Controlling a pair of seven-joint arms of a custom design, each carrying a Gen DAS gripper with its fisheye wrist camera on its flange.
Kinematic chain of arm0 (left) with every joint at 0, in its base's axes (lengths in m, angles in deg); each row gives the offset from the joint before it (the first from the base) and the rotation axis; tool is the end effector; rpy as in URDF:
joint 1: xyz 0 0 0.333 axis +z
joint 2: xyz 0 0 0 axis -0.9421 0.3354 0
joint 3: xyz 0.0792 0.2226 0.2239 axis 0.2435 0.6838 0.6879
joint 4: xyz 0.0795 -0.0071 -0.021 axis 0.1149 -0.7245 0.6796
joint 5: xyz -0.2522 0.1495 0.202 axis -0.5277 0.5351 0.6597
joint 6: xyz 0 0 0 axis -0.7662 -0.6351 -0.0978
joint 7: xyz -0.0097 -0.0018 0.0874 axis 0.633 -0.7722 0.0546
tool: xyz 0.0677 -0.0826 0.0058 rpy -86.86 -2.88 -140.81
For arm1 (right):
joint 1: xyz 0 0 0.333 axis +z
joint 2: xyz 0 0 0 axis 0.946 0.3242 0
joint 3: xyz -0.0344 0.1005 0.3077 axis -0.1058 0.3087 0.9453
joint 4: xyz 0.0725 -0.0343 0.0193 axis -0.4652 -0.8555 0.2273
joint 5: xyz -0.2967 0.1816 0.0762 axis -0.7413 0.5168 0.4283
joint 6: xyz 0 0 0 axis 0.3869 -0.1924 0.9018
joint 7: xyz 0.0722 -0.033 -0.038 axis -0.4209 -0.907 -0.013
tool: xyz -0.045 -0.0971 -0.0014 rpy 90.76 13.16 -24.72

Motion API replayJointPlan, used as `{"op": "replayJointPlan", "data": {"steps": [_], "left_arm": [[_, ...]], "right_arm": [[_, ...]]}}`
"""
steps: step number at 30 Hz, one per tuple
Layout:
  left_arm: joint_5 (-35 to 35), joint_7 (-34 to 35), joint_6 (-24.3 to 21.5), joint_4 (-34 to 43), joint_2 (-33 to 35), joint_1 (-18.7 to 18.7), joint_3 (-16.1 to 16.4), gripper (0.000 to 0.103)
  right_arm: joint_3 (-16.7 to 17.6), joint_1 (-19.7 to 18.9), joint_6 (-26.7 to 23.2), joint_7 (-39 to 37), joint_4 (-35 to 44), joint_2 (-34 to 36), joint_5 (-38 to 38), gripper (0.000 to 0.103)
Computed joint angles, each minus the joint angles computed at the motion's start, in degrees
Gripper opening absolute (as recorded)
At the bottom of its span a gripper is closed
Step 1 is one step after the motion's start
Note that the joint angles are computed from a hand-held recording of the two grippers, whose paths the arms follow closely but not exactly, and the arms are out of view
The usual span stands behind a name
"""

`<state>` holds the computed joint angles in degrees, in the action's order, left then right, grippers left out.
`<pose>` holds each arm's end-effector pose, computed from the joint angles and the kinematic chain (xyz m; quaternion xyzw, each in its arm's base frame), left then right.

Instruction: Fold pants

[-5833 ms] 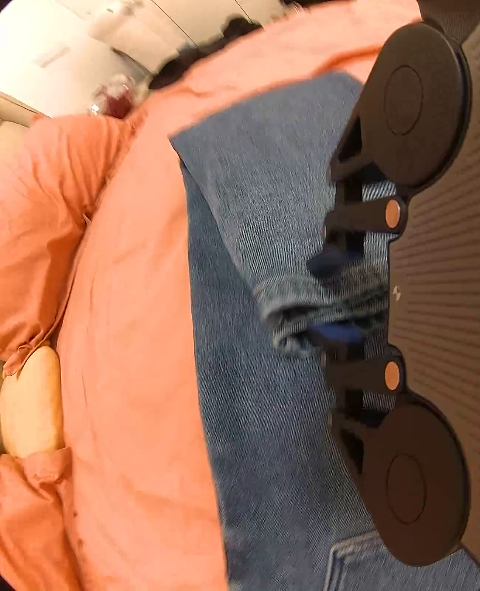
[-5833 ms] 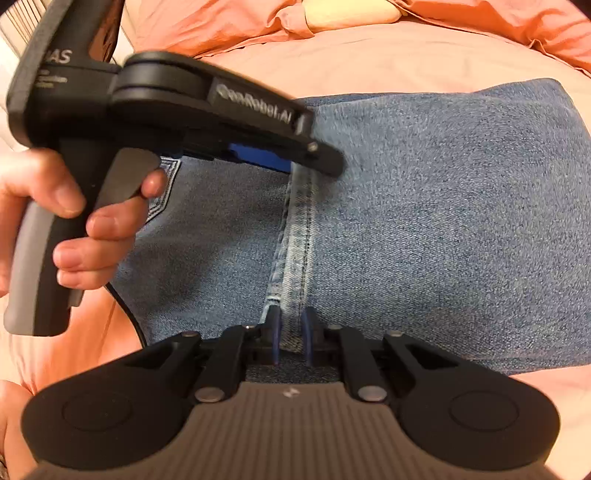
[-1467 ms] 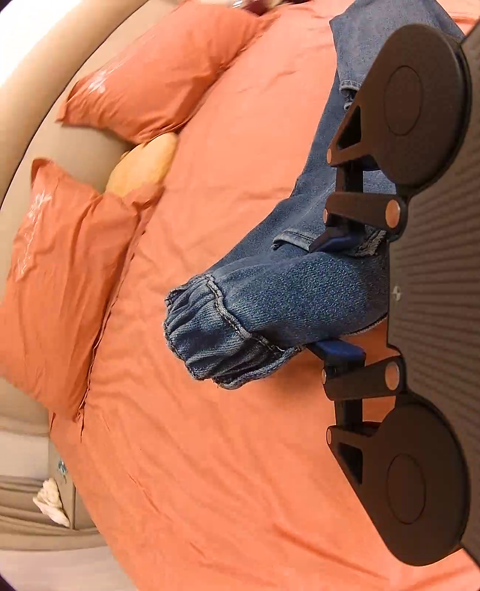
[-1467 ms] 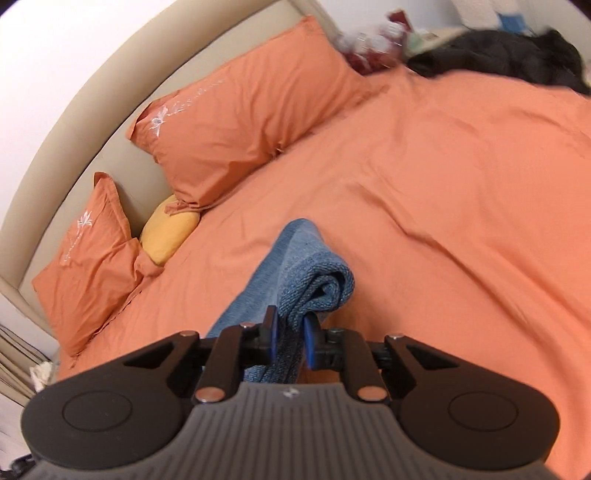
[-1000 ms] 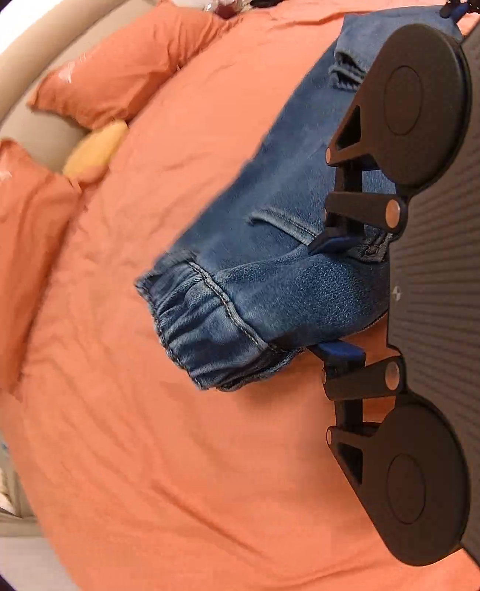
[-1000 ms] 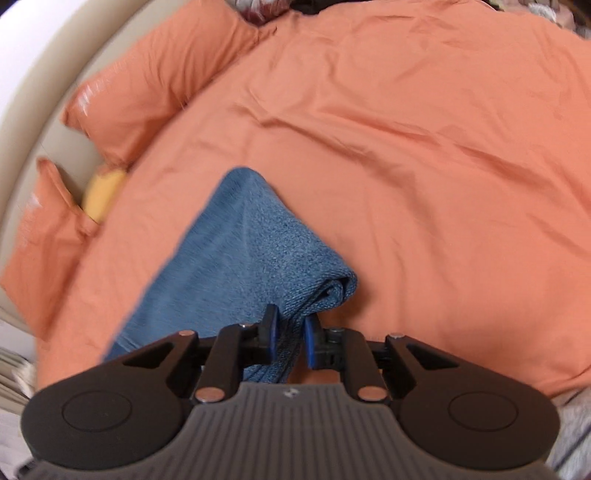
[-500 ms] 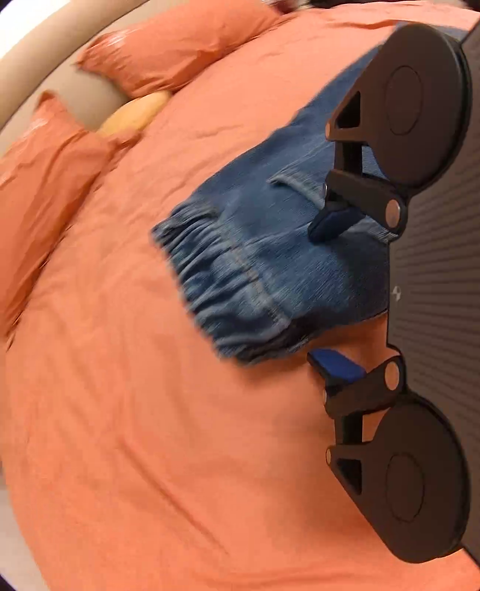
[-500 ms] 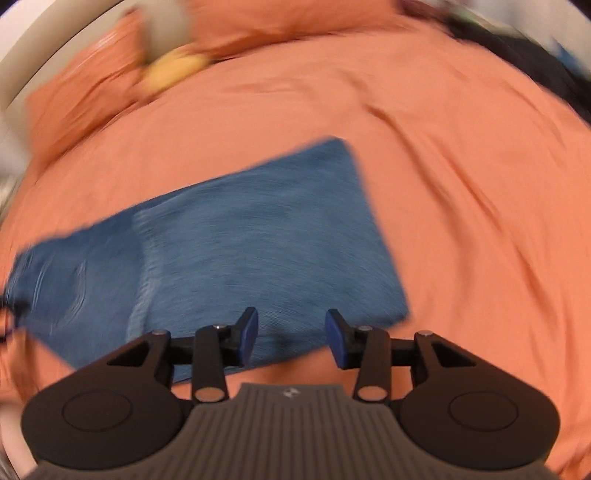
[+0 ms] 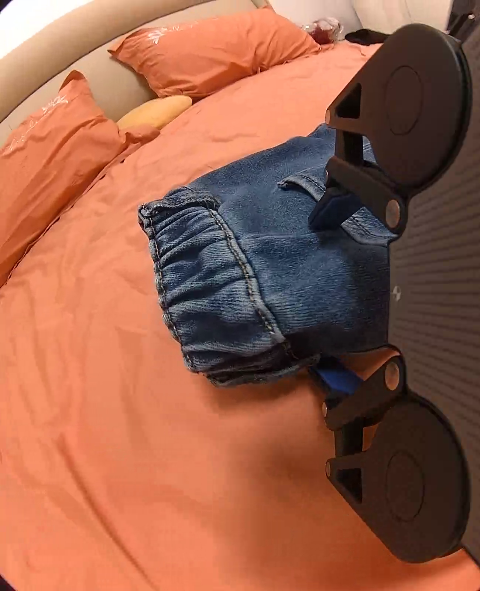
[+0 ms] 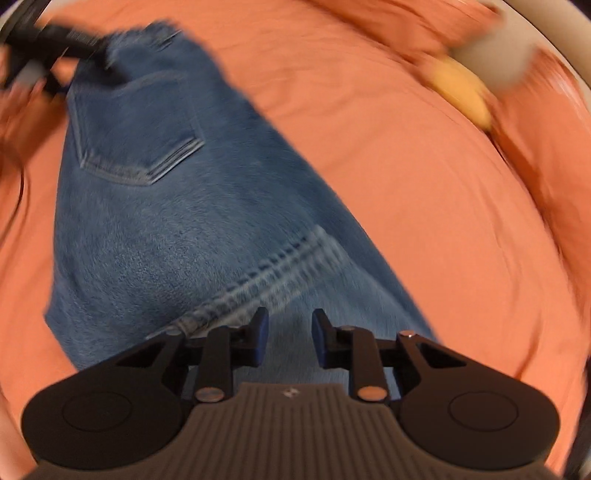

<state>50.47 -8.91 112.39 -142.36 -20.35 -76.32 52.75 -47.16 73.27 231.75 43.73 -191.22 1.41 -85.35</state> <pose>0.6495 -0.2183 0.4423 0.7511 -0.5634 0.3420 0.0371 0.4417 -0.0050 0.4907 -0.8715 0.4280 -0.2239 0.0845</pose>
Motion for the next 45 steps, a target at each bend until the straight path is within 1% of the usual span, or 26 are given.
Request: {"op": "replayJointPlan", "data": {"steps": [3, 5, 7, 11, 15, 16, 17, 19, 21, 23, 24, 26, 28, 30, 32, 33, 34, 36, 39, 41, 42, 45], "left_arm": [[0.3, 2.2, -0.9, 1.5, 1.0, 0.5, -0.5, 0.092], [1.0, 3.4, -2.1, 2.7, 1.5, 0.5, -0.5, 0.089], [0.5, 4.8, -3.0, 3.6, 2.0, 1.0, -0.9, 0.088], [-0.5, 5.9, -3.1, 4.3, 2.7, 1.1, -1.0, 0.088], [-1.5, 4.9, -3.0, 4.6, 3.2, 1.1, -0.9, 0.089], [-1.6, 5.1, -3.1, 4.8, 3.2, 1.2, -0.9, 0.089], [-1.9, 5.2, -3.1, 4.9, 3.4, 1.3, -1.1, 0.089], [-2.7, 5.5, -2.4, 4.6, 3.5, 1.5, -1.4, 0.089], [-2.9, 5.5, -0.9, 3.7, 3.1, 1.3, -1.4, 0.084], [-3.1, 6.6, 1.1, 2.3, 2.2, 1.5, -1.8, 0.072], [-3.4, 7.1, 2.1, 1.5, 1.7, 1.7, -2.1, 0.069], [-4.3, 7.8, 3.3, 0.4, 0.5, 2.1, -2.7, 0.057], [-5.0, 9.0, 4.5, -0.6, -0.9, 2.5, -3.3, 0.05], [-6.6, 12.6, 7.0, -1.7, -2.6, 3.3, -5.3, 0.045], [-10.3, 18.3, 9.1, -2.3, -4.1, 5.1, -8.8, 0.038], [-12.0, 20.9, 9.4, -2.1, -4.8, 5.7, -10.1, 0.037], [-12.5, 22.4, 9.3, -1.8, -5.6, 5.3, -10.2, 0.036], [-11.6, 24.4, 8.8, -1.2, -7.2, 3.2, -9.1, 0.035], [-10.5, 26.3, 7.9, 0.0, -9.4, 0.0, -7.9, 0.032], [-8.1, 26.2, 7.0, 0.7, -10.8, -2.9, -6.5, 0.032], [-6.4, 26.0, 6.7, 1.1, -11.4, -4.4, -5.8, 0.032], [-2.7, 25.8, 6.1, 1.8, -12.8, -7.9, -4.6, 0.031]], "right_arm": [[-0.6, 1.1, -3.1, -6.8, 4.3, 4.0, -1.0, 0.021], [-0.6, 1.3, -5.8, -10.0, 7.3, 6.8, -1.1, 0.021], [-0.7, 1.3, -8.7, -13.3, 10.0, 9.4, -0.8, 0.021], [-0.7, 1.2, -13.0, -19.6, 14.0, 12.5, 1.8, 0.021], [-0.5, 0.9, -17.6, -25.7, 17.9, 14.1, 4.0, 0.021], [-0.7, 0.8, -19.1, -27.8, 18.7, 14.0, 5.3, 0.026], [-0.7, 0.7, -20.2, -29.7, 19.3, 13.9, 6.3, 0.034], [-0.6, 0.5, -20.9, -31.1, 19.7, 14.5, 6.0, 0.038], [-0.6, 0.2, -20.6, -30.6, 19.8, 15.6, 6.4, 0.039], [-0.6, -0.2, -21.8, -28.8, 21.5, 17.4, 8.1, 0.042], [-0.8, -0.5, -22.3, -28.7, 22.2, 17.9, 9.1, 0.042], [-0.8, -0.9, -22.6, -28.6, 22.6, 18.4, 10.4, 0.042], [-0.7, -1.2, -22.1, -28.1, 22.4, 18.4, 10.9, 0.043], [-0.6, -1.3, -20.9, -27.8, 21.7, 18.4, 11.1, 0.043], [-0.8, -1.7, -20.0, -27.2, 21.1, 18.2, 12.5, 0.044], [-1.1, -2.1, -19.8, -26.8, 21.1, 18.3, 13.7, 0.045], [-1.2, -2.3, -19.1, -26.8, 20.6, 18.2, 14.7, 0.045], [-1.4, -2.7, -18.1, -28.1, 19.8, 17.8, 16.5, 0.045], [-1.7, -3.1, -16.1, -29.4, 17.8, 16.5, 18.8, 0.045], [-2.2, -3.4, -14.4, -30.8, 15.9, 15.1, 21.0, 0.045], [-2.5, -3.6, -14.3, -31.6, 15.4, 14.2, 22.3, 0.044], [-4.4, -4.5, -16.4, -33.8, 14.5, 11.3, 27.8, 0.045]]}}
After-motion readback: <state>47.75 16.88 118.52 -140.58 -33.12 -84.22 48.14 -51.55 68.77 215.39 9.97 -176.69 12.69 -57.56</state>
